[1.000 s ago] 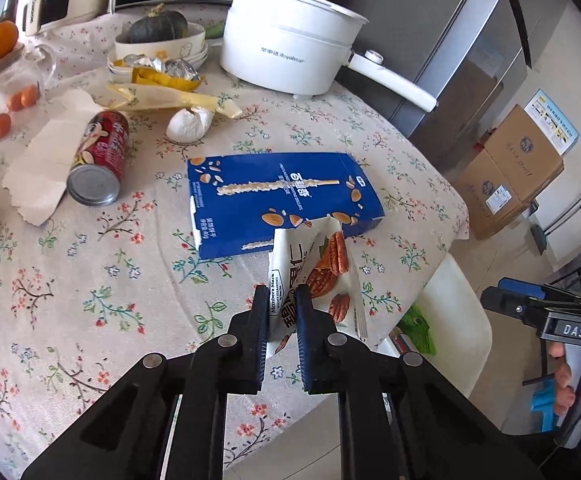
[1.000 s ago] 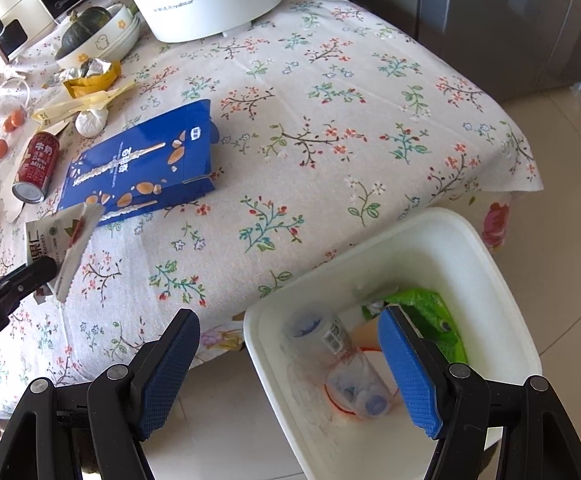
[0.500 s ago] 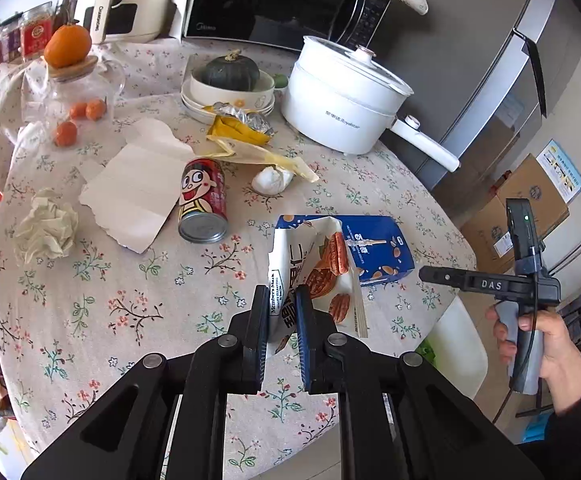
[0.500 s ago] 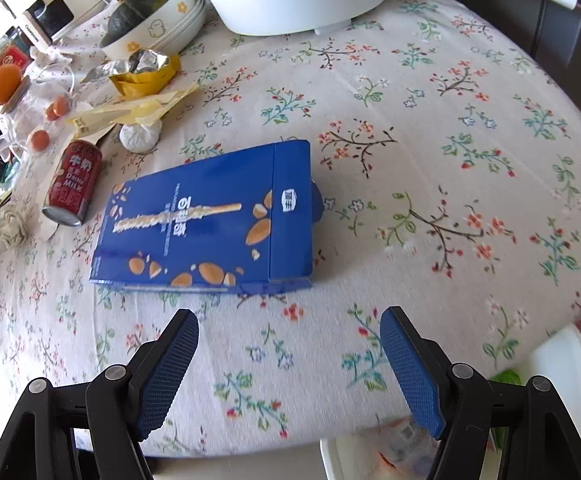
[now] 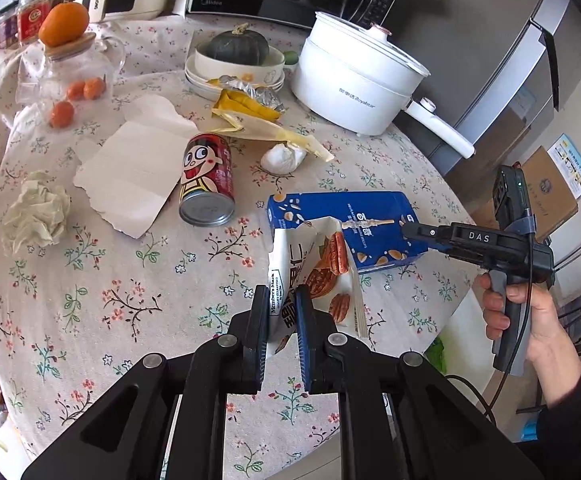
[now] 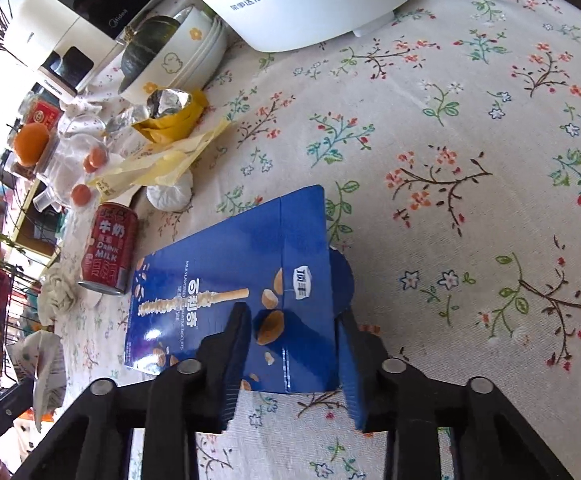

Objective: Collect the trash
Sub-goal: 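Grasp the nut packet with the left gripper while the right gripper grasps the blue almond box, then carry the nut packet and blue almond box over the white bin with both grippers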

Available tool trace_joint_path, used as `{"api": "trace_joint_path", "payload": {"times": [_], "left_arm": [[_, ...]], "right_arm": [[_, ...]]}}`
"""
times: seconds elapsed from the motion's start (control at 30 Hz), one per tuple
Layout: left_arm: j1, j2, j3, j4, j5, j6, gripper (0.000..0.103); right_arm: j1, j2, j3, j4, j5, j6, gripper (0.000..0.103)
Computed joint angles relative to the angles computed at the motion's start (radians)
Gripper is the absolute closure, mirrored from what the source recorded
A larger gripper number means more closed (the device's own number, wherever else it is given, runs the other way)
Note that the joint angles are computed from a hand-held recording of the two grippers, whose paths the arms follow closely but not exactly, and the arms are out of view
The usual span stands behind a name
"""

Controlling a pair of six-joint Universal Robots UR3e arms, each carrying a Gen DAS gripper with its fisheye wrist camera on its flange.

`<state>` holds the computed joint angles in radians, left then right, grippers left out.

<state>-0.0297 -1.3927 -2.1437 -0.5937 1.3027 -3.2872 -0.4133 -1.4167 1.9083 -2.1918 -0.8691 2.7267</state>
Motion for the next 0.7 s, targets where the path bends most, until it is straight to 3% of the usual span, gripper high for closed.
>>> {"api": "trace_joint_path", "payload": {"times": [0.1,0.27,0.7], "left_arm": [[0.003,0.014,-0.007,-0.005,-0.001,0.002,0.09],[0.033,0.064,-0.027,-0.032,-0.018,0.008,0.09],[0.009,0.153,-0.053,-0.054,-0.063,0.006,0.09]], "right_arm": [[-0.006,-0.05,0.018,0.062,0.025,-0.048,0.091],[0.012,-0.178,0.053,0.127,0.015,-0.08,0.098],[-0.175,-0.667,0.137,0.425,0.039,-0.221,0.102]]}}
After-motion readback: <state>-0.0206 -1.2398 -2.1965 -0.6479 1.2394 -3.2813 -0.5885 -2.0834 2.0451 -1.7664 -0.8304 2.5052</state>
